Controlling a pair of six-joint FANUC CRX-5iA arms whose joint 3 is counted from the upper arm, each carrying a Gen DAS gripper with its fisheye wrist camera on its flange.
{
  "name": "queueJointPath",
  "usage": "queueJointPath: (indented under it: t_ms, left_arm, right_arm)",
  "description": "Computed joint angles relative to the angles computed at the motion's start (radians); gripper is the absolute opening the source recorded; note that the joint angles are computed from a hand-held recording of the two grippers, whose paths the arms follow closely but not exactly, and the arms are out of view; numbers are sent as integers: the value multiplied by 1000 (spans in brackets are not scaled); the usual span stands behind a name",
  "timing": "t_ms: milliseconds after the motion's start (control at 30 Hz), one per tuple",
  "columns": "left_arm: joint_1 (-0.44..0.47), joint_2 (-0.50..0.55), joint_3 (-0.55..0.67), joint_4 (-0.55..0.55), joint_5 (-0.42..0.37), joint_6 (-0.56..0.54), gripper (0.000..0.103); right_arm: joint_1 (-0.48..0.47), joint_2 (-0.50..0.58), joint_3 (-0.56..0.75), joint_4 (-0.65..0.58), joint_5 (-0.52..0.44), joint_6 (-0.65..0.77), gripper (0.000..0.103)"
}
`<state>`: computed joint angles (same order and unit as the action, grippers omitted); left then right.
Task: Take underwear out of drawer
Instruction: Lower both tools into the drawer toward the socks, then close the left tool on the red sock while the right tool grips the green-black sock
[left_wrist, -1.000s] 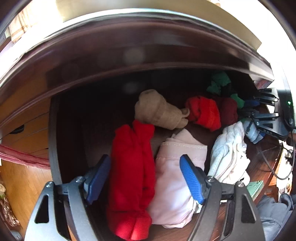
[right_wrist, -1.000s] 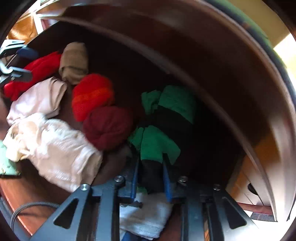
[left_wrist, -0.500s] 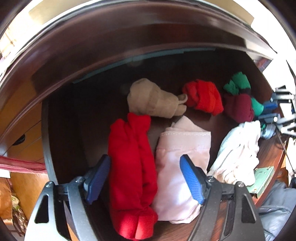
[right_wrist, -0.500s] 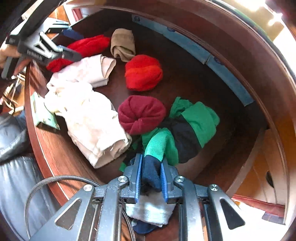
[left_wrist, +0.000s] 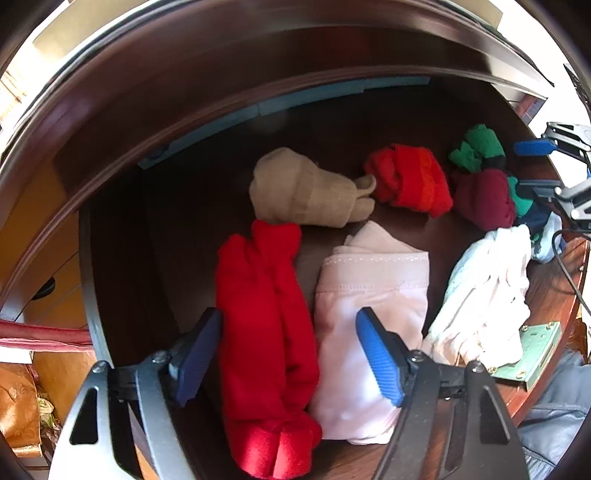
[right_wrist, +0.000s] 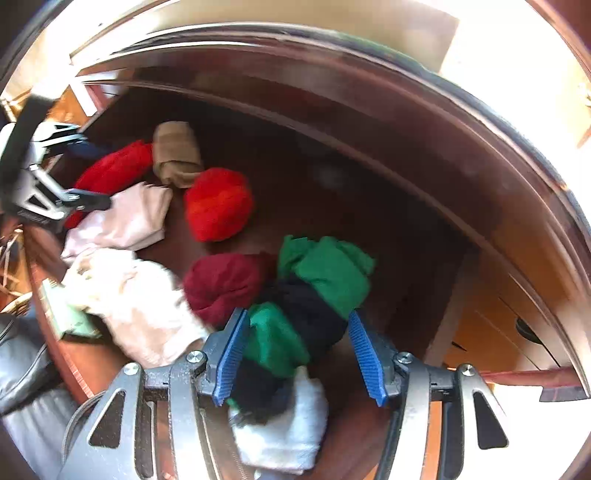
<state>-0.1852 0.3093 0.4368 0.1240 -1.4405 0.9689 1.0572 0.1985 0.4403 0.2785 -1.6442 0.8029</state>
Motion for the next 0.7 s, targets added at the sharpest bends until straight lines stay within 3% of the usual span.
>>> queueJointPath:
  t_ms: [200, 333, 500, 700]
  left_arm:
    - [13, -15, -22, 6, 34, 53, 67]
    - [-15, -3, 11, -60, 3, 47, 66]
    - [-32, -3, 13, -83, -3, 29, 66]
    - [-82, -5, -2, -100, 14, 56, 56]
  right_arm:
    - [-45, 57, 66, -46, -19, 18, 58]
    - [-63, 103, 106, -47, -26, 39, 59]
    - [-43, 116, 131, -17, -83, 48, 59]
    - [-18, 181, 191, -3, -124, 87, 59]
